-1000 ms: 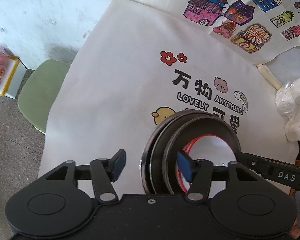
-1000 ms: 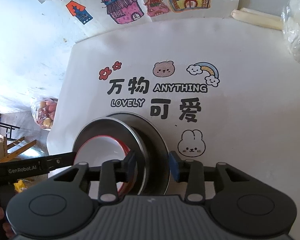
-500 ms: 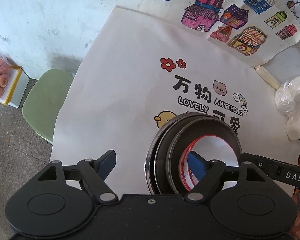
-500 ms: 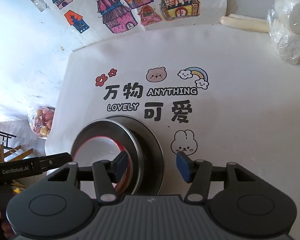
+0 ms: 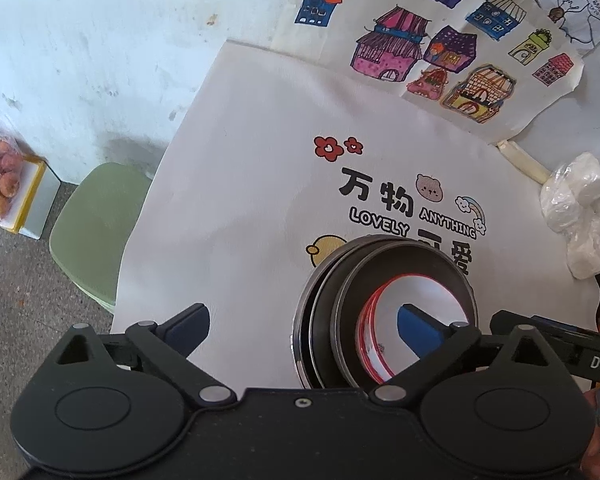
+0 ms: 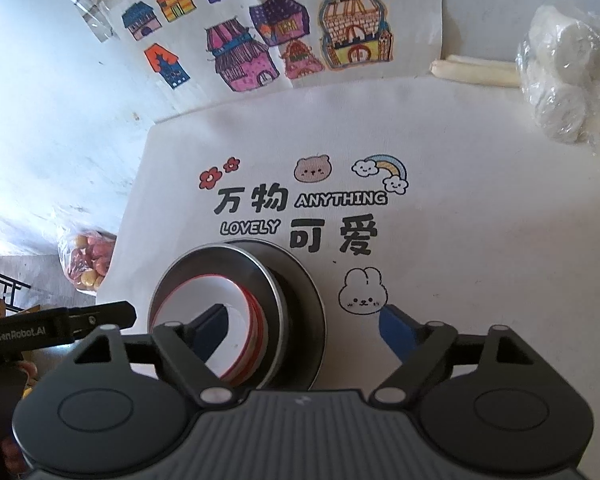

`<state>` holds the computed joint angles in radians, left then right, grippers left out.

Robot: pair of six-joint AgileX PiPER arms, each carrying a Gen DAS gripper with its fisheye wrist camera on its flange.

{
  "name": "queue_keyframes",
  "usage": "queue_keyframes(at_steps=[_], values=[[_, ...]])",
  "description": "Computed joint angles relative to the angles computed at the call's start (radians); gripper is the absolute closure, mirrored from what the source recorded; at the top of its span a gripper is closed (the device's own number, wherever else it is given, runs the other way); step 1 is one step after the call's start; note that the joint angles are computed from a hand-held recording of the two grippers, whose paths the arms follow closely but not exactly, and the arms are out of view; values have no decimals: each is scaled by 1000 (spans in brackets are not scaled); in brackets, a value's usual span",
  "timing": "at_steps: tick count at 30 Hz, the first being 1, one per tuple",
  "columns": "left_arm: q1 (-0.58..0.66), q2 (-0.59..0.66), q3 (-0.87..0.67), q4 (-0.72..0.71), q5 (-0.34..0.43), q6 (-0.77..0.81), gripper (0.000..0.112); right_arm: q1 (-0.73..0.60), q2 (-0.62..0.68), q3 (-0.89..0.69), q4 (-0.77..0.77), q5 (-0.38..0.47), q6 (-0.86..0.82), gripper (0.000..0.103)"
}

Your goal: Organize plates and bowls

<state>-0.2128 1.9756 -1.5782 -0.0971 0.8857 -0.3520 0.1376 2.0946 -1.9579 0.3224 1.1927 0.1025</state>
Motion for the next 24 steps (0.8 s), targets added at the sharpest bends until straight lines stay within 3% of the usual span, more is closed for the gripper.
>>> queue_keyframes(at_steps=[12,24], values=[[-10,-83,131,-13,-139,65,10,34,-175,229,-18,-212,-3,2],[-38,-177,250,26,-302,27,10,42,-288,349,-55,-332,-3,0]])
